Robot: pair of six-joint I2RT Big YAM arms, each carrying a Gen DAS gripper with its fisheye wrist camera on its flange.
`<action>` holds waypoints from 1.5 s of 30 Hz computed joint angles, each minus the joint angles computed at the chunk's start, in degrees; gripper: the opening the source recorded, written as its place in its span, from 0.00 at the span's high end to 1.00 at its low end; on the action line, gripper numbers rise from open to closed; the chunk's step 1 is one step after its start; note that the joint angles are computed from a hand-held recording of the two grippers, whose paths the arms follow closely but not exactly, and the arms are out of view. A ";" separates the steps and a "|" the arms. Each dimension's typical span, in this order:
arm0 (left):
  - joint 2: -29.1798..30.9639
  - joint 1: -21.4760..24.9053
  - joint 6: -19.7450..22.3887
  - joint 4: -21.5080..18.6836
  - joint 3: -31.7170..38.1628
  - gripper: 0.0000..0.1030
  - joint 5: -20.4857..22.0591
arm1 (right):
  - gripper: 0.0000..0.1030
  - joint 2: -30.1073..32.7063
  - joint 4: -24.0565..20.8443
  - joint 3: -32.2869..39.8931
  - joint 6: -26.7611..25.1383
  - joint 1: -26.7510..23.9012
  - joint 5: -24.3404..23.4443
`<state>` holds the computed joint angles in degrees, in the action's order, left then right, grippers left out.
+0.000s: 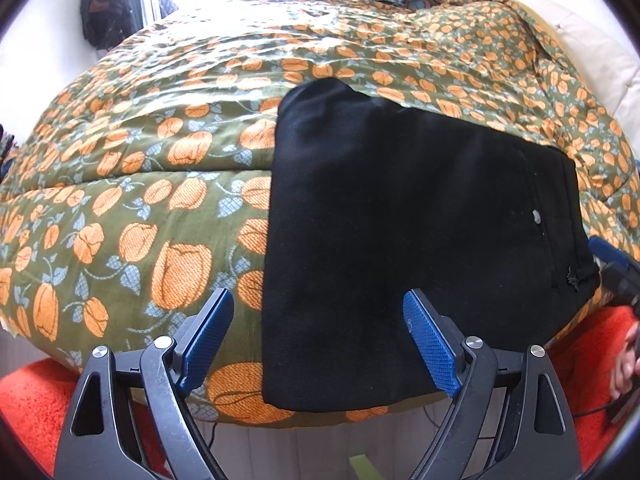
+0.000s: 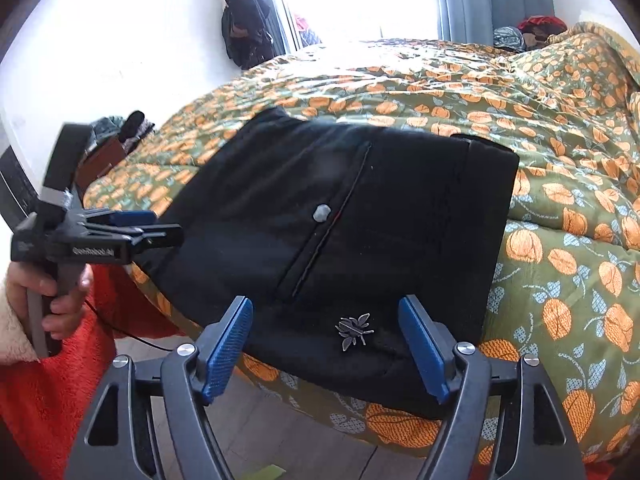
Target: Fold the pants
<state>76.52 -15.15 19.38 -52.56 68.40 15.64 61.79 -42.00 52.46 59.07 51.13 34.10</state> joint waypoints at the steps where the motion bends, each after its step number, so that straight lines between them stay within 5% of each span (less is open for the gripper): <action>1: 0.57 0.90 -0.77 -0.63 1.03 0.12 0.79 | 0.27 -3.80 2.45 -2.50 2.79 0.76 3.65; 4: 3.91 4.03 -4.07 -3.97 4.78 0.11 4.36 | 0.18 -15.75 4.06 -11.25 18.81 0.80 10.22; 7: 7.48 6.06 -5.91 -7.53 7.54 0.11 7.58 | 0.18 -27.17 12.20 -22.68 30.13 -3.72 0.66; 9: 9.66 6.25 -4.59 -10.65 9.08 0.11 10.19 | 0.18 -29.47 20.17 -27.07 32.17 -6.85 -6.74; 12: 12.15 5.01 -1.75 -14.23 10.85 0.11 12.95 | 0.20 -24.77 27.05 -26.37 25.58 -10.77 -16.47; 16: 14.49 2.31 -0.04 -15.36 12.74 0.11 11.48 | 0.24 -14.16 15.98 -18.42 19.05 -14.56 -24.22; 19: 15.28 0.70 0.34 -16.46 13.99 0.13 10.47 | 0.26 -9.68 12.98 -14.96 15.02 -15.73 -25.39; 21: 15.09 -0.89 0.89 -17.50 14.46 0.30 8.43 | 0.28 -7.29 12.44 -13.29 12.44 -16.69 -27.55; 22: 13.61 -1.69 1.73 -16.53 13.51 0.47 6.33 | 0.32 -6.19 12.03 -12.31 10.93 -17.10 -28.94; 24: 10.05 -3.28 3.72 -14.71 11.94 0.75 2.62 | 0.50 -4.03 5.94 -8.06 7.25 -15.88 -26.70; 25: 8.58 -3.68 4.64 -14.82 11.97 0.81 2.87 | 0.54 -3.28 3.24 -5.89 5.76 -14.67 -24.28; 30: 7.78 -3.72 3.50 -15.96 20.05 0.82 12.56 | 0.65 -3.39 3.84 1.41 -1.44 -13.30 -18.34; 33: 10.48 -4.59 0.53 -10.93 26.08 0.82 11.99 | 0.66 0.90 4.53 8.38 -10.00 -16.56 -18.25; 38: 19.25 -4.74 -3.36 -3.56 34.65 0.82 7.38 | 0.66 8.50 6.30 16.11 -19.56 -25.51 -20.68; 42: 28.43 -5.66 -3.36 -4.96 38.56 0.66 -2.57 | 0.64 13.99 8.14 15.98 -18.78 -33.11 -26.60; 44: 31.89 -6.58 -1.93 -5.71 37.71 0.62 -11.02 | 0.62 18.40 3.64 16.78 -15.88 -35.41 -28.10; 45: 31.96 -6.14 -1.32 -4.15 35.95 0.49 -10.66 | 0.58 20.49 0.01 17.18 -14.00 -36.04 -28.04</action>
